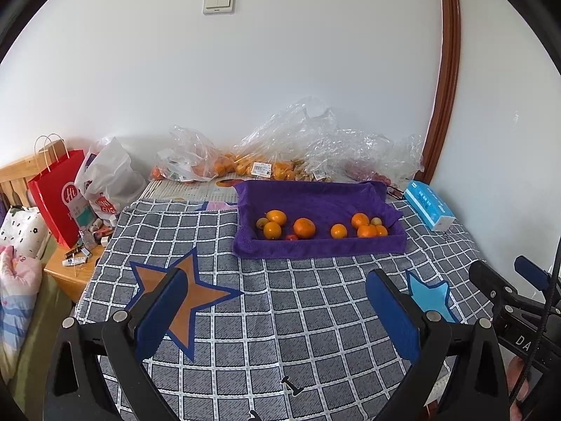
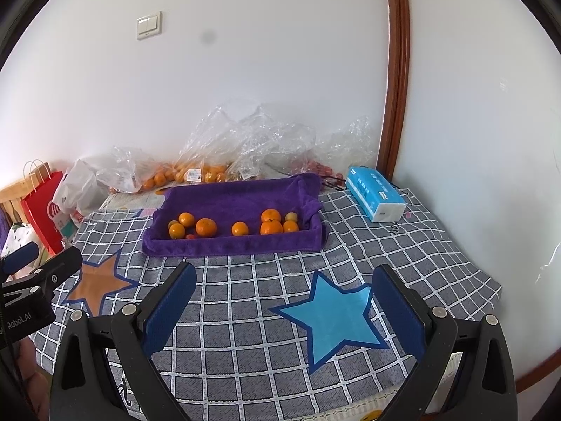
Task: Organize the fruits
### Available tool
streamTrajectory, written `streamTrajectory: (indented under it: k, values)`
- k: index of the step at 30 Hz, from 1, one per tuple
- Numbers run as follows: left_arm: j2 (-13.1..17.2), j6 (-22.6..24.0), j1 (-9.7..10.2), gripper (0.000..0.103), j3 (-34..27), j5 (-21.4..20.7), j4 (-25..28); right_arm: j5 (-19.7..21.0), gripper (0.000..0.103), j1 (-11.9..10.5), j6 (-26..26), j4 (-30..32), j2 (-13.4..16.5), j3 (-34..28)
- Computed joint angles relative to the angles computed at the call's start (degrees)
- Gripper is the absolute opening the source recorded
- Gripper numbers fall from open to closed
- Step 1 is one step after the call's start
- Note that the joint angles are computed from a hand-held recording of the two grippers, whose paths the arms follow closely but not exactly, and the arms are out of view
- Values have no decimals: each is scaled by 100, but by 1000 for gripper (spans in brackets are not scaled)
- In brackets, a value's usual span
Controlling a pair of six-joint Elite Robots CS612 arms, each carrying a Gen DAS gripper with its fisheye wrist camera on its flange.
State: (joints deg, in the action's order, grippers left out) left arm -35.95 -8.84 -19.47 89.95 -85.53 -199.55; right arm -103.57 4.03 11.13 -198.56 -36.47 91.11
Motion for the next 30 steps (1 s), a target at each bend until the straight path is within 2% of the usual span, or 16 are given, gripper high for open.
streamTrajectory:
  k: [30]
  values:
    - [-20, 3, -21, 102, 35, 59, -68, 33, 99, -2, 39, -47, -21, 35]
